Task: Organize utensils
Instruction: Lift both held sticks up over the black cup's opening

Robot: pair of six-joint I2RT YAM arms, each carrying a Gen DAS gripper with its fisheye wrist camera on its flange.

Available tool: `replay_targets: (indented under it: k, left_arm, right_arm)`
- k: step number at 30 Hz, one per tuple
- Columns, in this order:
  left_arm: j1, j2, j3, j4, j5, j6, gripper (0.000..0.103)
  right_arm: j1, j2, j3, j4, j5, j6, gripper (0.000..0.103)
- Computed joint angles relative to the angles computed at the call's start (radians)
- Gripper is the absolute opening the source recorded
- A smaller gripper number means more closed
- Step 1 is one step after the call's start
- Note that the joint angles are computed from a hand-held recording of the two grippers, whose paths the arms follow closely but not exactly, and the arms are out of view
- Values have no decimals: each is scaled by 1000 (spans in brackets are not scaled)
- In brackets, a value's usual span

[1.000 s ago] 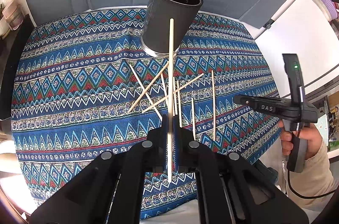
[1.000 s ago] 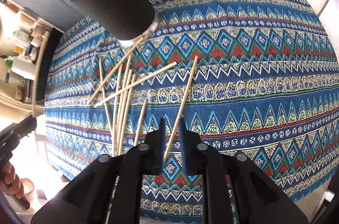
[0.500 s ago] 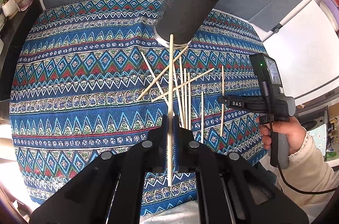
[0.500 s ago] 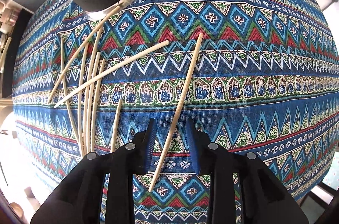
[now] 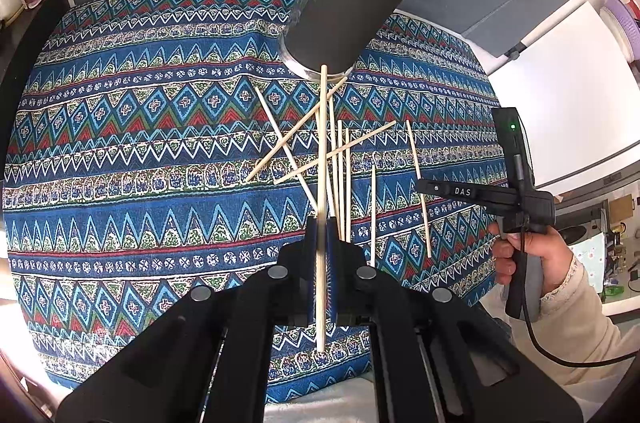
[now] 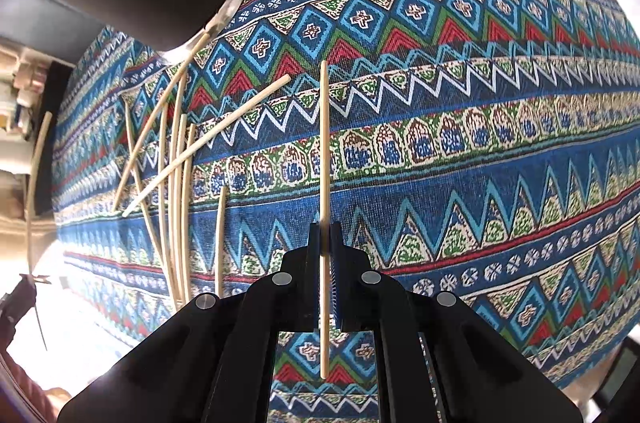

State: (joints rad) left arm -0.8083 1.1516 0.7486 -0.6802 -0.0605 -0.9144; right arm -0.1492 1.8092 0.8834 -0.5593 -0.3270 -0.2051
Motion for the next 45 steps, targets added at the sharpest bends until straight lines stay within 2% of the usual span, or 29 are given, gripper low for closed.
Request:
replay_targets:
  k: [4, 8, 12, 18, 25, 31, 34, 39, 45]
  left_arm:
    - [15, 14, 29, -13, -5, 29, 5]
    - [18, 6, 56, -30, -31, 58, 5]
    - [32, 10, 102, -47, -61, 97, 5]
    - [79, 14, 186, -53, -61, 157, 5]
    - [181, 46, 319, -49, -3, 242, 5]
    - [276, 186, 502, -103, 74, 310, 5]
    - [297, 260, 602, -171, 105, 347, 5]
    - [310, 385, 704, -275, 165, 389, 5]
    - [362, 538, 828, -388, 222, 436, 5]
  right_arm:
    - [-110, -37, 14, -97, -117, -53, 5]
    - [-166, -146, 29, -179, -192, -112, 5]
    - [-169, -213, 123, -259, -272, -139, 5]
    - [-100, -321, 227, -303, -345, -110, 5]
    - [-11, -305, 329, -210, -409, 5, 5]
    - [49, -246, 416, -107, -417, 82, 5]
    - [72, -227, 438, -15, -402, 125, 5]
    - [119, -188, 411, 238, -363, 194, 5]
    - [184, -64, 451, 409, -366, 223, 5]
